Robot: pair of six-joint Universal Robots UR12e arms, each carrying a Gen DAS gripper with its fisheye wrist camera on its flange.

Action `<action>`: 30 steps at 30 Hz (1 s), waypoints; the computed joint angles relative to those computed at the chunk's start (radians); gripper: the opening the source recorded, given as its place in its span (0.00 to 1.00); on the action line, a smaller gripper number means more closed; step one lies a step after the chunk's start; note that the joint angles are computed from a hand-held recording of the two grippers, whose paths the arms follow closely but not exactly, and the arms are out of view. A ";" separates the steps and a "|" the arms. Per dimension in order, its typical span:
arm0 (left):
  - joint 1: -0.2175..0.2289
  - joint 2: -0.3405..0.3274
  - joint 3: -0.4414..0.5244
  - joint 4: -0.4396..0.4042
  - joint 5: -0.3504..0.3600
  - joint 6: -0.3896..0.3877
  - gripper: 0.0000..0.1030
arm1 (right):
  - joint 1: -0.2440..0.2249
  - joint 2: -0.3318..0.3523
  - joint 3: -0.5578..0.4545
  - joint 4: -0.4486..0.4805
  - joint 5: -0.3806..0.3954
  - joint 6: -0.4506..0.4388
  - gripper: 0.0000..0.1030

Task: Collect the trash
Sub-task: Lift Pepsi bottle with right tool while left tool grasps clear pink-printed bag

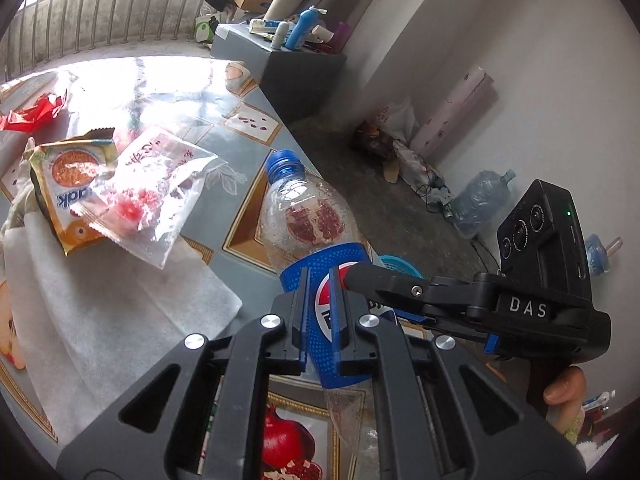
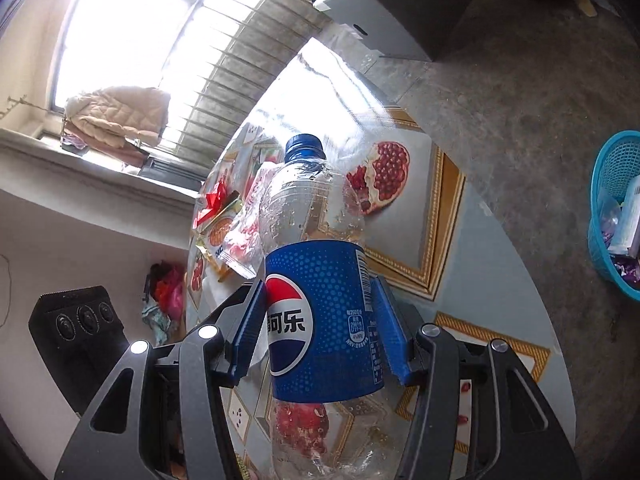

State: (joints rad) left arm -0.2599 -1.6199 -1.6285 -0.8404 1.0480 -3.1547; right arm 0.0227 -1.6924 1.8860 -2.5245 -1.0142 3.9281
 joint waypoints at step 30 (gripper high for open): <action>-0.050 -0.132 0.155 -0.083 0.462 0.181 0.01 | -0.001 0.067 -0.103 0.064 -0.085 -0.162 0.51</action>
